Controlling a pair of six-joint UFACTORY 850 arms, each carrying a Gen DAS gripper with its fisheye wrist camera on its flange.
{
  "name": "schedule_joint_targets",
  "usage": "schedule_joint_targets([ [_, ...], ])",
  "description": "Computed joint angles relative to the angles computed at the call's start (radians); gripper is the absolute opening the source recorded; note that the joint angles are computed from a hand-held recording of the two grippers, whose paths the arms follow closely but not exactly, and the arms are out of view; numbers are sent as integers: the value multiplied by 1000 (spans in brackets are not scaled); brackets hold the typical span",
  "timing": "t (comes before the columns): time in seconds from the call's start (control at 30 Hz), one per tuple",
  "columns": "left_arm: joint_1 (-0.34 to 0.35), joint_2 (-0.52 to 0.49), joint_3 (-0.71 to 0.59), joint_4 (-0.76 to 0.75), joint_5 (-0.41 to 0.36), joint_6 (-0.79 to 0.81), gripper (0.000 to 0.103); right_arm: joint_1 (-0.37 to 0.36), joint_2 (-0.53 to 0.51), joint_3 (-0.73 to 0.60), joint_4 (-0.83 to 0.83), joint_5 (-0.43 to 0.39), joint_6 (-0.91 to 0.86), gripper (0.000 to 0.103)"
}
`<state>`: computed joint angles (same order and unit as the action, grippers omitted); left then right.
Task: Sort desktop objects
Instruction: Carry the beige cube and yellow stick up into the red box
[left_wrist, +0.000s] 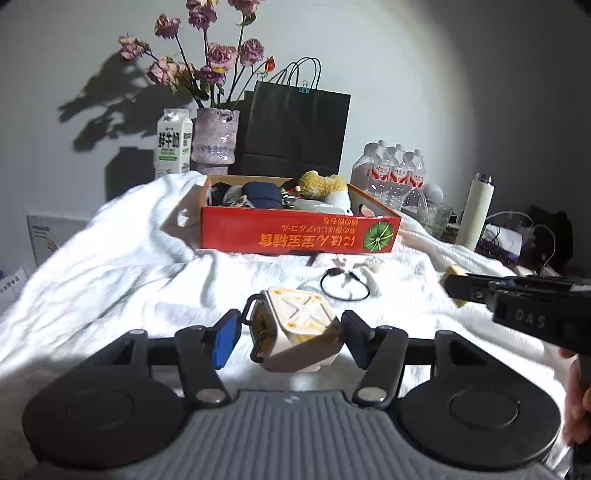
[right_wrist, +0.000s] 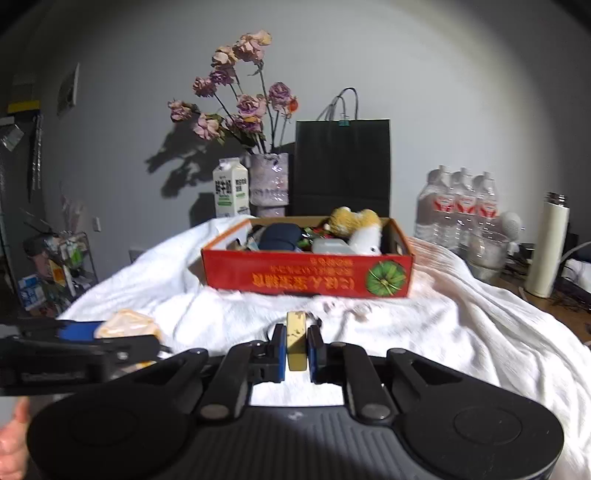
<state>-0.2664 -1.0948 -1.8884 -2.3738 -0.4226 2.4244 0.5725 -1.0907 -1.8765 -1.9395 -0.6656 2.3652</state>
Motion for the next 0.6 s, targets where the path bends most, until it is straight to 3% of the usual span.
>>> schedule_joint_targets([
  [0.17, 4, 51, 91, -104, -52, 124, 61, 26, 65, 119, -20, -53, 66, 10],
  [0.4, -4, 29, 47, -85, -51, 105, 61, 13, 73, 132, -35, -46, 94, 10],
  [0.53, -6, -35, -80, 44, -21, -14, 61, -8, 57, 94, -35, -17, 53, 10],
  [0.6, -2, -92, -202, 217, -5, -203, 61, -21, 54, 73, -30, -19, 19, 10],
])
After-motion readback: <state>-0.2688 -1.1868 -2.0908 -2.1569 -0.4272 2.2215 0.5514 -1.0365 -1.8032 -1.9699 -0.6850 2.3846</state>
